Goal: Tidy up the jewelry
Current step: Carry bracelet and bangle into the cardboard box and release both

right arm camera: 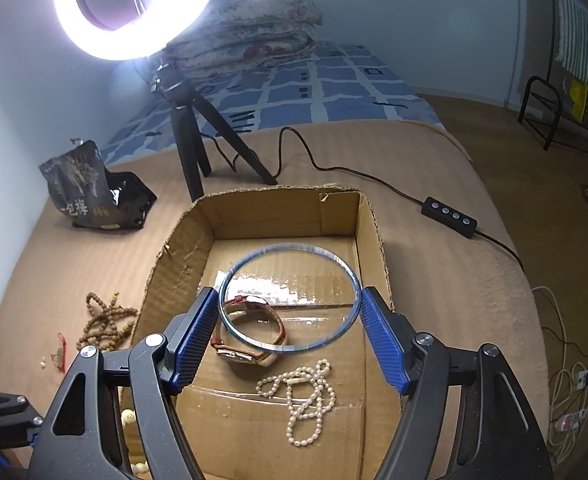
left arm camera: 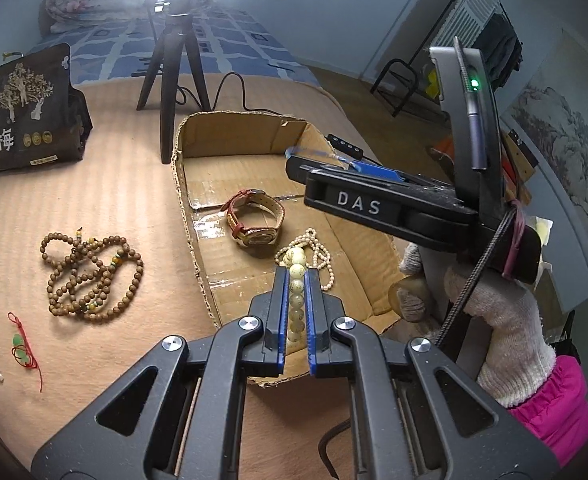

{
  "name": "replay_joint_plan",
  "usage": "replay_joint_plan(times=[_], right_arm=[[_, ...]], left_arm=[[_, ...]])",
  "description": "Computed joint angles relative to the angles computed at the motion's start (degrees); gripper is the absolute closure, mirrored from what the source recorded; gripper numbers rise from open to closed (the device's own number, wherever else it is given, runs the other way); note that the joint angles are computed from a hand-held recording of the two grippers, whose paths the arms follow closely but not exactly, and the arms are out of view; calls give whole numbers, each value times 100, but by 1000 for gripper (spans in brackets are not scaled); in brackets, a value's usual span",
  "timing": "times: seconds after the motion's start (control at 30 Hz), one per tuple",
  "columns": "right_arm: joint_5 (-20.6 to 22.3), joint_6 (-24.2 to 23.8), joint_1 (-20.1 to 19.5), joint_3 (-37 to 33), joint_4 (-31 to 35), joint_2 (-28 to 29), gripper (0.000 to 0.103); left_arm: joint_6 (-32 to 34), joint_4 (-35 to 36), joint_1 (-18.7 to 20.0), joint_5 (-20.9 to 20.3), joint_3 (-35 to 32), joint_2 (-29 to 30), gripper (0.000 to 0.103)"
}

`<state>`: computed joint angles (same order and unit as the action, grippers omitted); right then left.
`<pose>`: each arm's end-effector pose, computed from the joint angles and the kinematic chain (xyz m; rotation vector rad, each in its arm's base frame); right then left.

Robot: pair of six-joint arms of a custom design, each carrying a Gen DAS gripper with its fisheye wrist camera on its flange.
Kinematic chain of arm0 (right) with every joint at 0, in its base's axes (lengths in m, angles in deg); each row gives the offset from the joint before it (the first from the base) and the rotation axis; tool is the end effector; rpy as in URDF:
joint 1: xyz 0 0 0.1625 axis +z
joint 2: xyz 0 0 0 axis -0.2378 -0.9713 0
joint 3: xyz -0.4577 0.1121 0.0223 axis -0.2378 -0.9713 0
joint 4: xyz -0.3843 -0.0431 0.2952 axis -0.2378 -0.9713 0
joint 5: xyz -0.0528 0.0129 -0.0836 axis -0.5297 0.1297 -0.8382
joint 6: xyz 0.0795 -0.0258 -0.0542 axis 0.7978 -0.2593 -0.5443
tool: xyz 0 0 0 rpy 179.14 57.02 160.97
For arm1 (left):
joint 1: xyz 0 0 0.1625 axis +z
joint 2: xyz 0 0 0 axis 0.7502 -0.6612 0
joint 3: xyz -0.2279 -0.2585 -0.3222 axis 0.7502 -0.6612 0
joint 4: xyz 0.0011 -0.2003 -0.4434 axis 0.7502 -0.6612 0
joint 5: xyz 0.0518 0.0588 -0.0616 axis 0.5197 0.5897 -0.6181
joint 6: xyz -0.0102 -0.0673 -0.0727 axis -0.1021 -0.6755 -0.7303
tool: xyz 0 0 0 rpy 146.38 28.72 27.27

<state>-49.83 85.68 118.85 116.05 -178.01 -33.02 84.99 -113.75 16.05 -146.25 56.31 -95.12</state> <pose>0.2781 -0.7960 0.1206 -0.0042 -2.2949 0.8921 -0.2035 -0.7895 0.2056 0.9866 2.7638 -0.3022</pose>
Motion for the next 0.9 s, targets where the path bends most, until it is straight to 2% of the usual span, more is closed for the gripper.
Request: replay_joint_plan(times=[0.47, 0.9], right_arm=[[-169, -37, 40, 1, 21, -6, 31], [-434, -14, 322, 165, -136, -124, 31]], left_arm=[[-11, 25, 0, 211, -39, -4, 98], [266, -208, -44, 362, 252, -394, 98]])
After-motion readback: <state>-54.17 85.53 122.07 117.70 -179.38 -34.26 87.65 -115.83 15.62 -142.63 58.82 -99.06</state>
